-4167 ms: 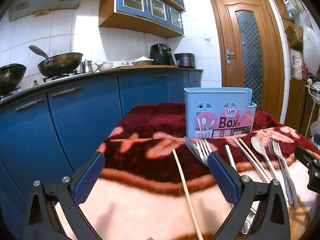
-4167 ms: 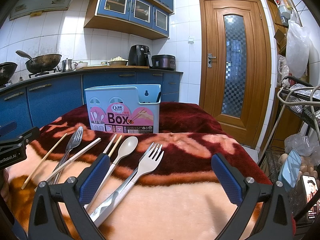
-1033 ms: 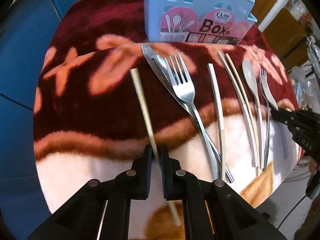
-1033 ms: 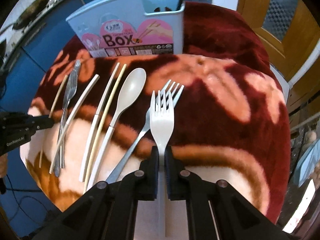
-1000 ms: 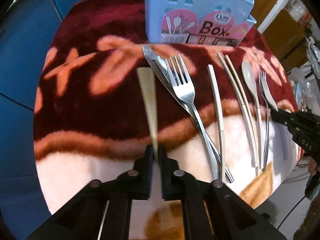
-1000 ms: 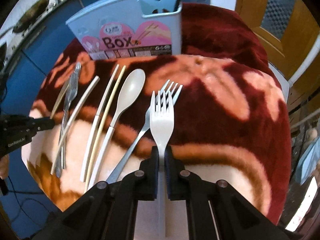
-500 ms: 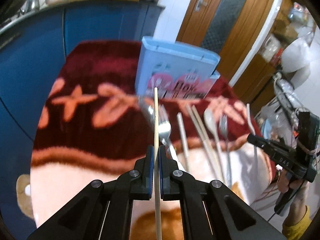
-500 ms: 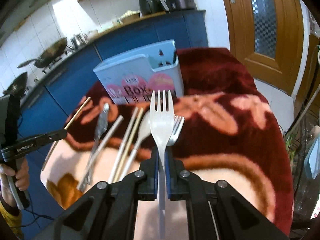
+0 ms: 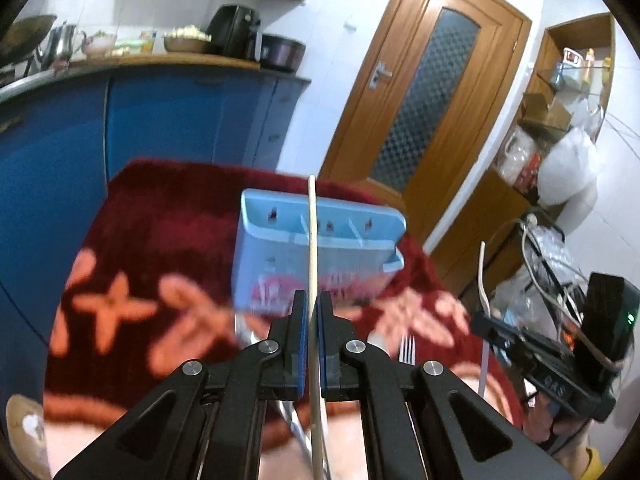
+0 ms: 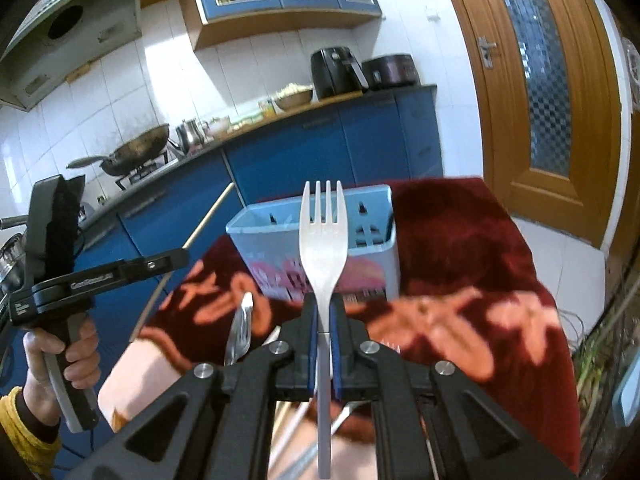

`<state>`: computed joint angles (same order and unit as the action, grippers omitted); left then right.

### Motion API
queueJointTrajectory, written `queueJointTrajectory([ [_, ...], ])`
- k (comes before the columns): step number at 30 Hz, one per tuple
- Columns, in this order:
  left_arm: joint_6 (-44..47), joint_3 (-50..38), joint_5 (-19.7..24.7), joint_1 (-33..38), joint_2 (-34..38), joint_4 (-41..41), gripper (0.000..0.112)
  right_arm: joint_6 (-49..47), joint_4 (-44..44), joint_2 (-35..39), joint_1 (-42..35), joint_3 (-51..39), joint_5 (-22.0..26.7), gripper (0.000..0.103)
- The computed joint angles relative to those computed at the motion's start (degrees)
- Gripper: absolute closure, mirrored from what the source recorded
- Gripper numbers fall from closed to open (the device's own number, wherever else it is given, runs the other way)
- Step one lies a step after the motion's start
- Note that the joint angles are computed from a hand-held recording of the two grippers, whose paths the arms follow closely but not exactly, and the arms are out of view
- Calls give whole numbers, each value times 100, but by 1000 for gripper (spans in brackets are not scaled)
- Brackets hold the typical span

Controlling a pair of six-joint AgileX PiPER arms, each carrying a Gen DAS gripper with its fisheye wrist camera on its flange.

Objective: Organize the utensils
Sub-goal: 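Lift fork and chopstick into the blue Box caddy and open both tools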

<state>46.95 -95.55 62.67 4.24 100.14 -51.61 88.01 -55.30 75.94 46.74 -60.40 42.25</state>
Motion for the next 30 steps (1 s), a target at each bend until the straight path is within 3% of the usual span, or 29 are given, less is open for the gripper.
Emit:
queueJointTrajectory([
  [15,-1240,-2285,-1490,-887,1501,353,108,-418,-430,836,-1321,-956,-1137,96],
  [22,-838,-1960,-2852,-1209,1620,133,108,164,-1075,1102,-1840,-1075,-1632,96],
  [26,121,-1321,-3828,-1405,1437,-557,108,452,-1458,1283,-1991,-1201,-1682,96],
  [30,1328,-785,-4643,-1612,1288,-1580,108,1369,-2546,1605,-2043,-1289,-1623,96],
])
